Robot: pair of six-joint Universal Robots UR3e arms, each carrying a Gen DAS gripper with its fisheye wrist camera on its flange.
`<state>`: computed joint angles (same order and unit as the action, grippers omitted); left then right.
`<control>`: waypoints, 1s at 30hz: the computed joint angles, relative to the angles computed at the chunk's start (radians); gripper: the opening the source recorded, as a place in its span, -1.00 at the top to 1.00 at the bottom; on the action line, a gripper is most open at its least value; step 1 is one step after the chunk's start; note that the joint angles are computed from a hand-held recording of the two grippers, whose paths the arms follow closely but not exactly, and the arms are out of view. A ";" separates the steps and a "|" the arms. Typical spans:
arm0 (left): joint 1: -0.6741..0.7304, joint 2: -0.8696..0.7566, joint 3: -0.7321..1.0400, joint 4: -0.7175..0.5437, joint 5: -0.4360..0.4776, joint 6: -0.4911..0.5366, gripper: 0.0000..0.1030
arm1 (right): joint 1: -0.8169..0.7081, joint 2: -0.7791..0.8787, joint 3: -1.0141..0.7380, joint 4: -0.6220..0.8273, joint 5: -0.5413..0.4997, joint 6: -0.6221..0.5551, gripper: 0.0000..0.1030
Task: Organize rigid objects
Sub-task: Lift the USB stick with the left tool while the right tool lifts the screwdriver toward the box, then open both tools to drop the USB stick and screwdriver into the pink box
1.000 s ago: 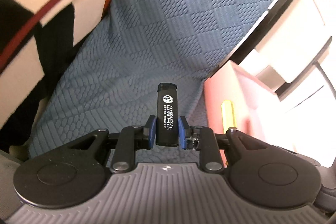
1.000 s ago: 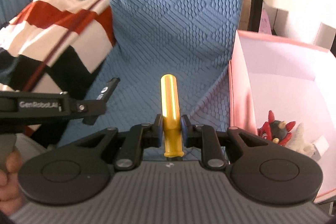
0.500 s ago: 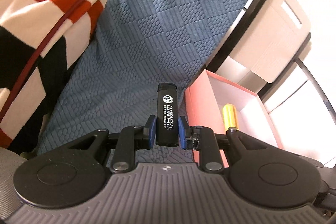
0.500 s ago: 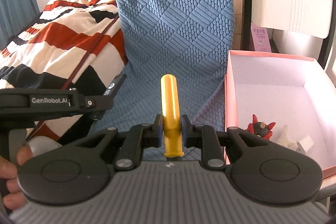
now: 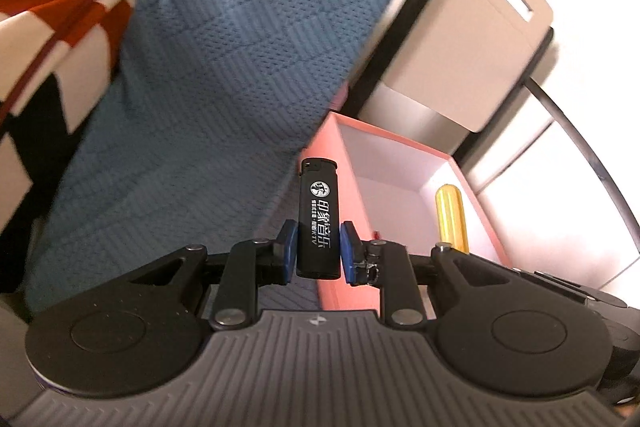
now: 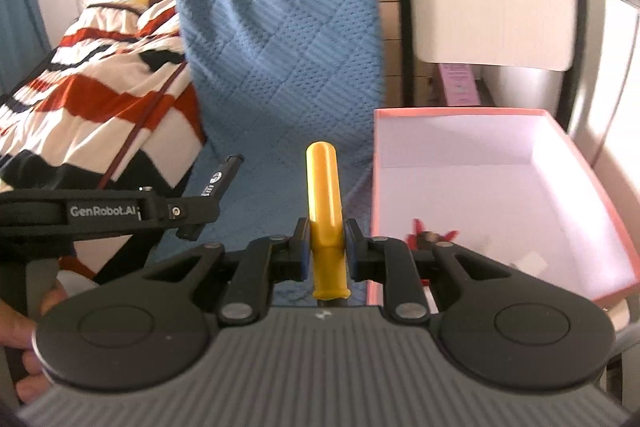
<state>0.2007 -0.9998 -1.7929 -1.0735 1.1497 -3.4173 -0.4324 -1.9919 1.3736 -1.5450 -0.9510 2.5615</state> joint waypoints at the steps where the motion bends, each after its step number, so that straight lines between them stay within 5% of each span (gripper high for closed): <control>1: -0.039 -0.030 0.009 0.032 0.024 -0.022 0.49 | -0.034 -0.007 -0.009 0.028 0.015 -0.025 0.58; 17: -0.452 -0.451 0.239 0.289 0.214 -0.183 0.48 | -0.447 -0.022 -0.097 0.322 0.172 -0.282 0.58; 30: -0.530 -0.846 0.573 0.312 0.231 -0.201 0.48 | -0.362 0.171 -0.018 -0.045 0.123 -0.082 0.58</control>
<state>-0.3298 -1.8456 -1.2204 -0.7620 1.3811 -3.6184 -0.7942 -1.8207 1.3552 -1.5904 -0.8283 2.4798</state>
